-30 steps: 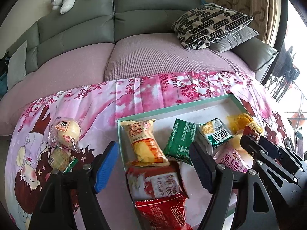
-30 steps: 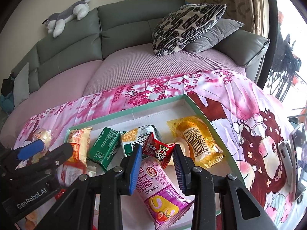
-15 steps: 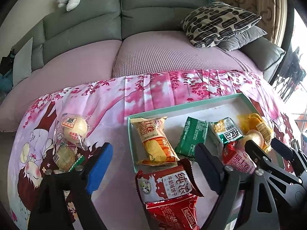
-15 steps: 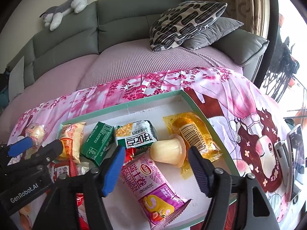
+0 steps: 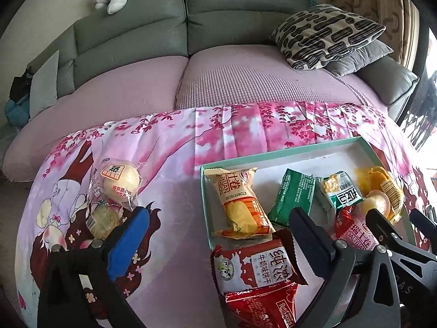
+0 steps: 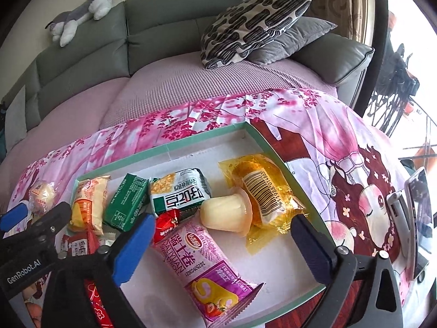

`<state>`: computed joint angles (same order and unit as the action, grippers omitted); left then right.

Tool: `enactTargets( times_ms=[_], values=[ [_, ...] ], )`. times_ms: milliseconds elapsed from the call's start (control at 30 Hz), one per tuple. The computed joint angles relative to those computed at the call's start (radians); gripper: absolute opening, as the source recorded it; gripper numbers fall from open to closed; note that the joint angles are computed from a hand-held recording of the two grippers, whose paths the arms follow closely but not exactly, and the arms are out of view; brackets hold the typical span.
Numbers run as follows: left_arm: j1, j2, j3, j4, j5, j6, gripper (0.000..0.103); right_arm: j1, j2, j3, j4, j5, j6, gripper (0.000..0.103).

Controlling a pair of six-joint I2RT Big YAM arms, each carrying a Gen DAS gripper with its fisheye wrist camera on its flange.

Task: Organize snacks
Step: 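Move both tools back over the snack pile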

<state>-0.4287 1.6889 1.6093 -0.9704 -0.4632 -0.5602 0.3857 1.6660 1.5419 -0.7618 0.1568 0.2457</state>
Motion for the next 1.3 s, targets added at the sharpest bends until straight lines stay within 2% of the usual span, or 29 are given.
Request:
enactTargets(
  times_ms=[300, 533, 1300],
  values=[
    [0.009, -0.008, -0.009, -0.006, -0.011, -0.021, 0.102, 0.0, 0.005, 0.002, -0.008, 0.013, 0.01, 0.103],
    [0.01, -0.006, -0.008, -0.011, -0.01, -0.003, 0.102, 0.008, 0.003, 0.003, -0.003, 0.022, 0.004, 0.103],
    [0.077, -0.085, -0.098, -0.003, -0.011, -0.044, 0.102, 0.077, -0.006, 0.009, 0.062, 0.043, 0.022, 0.103]
  ],
)
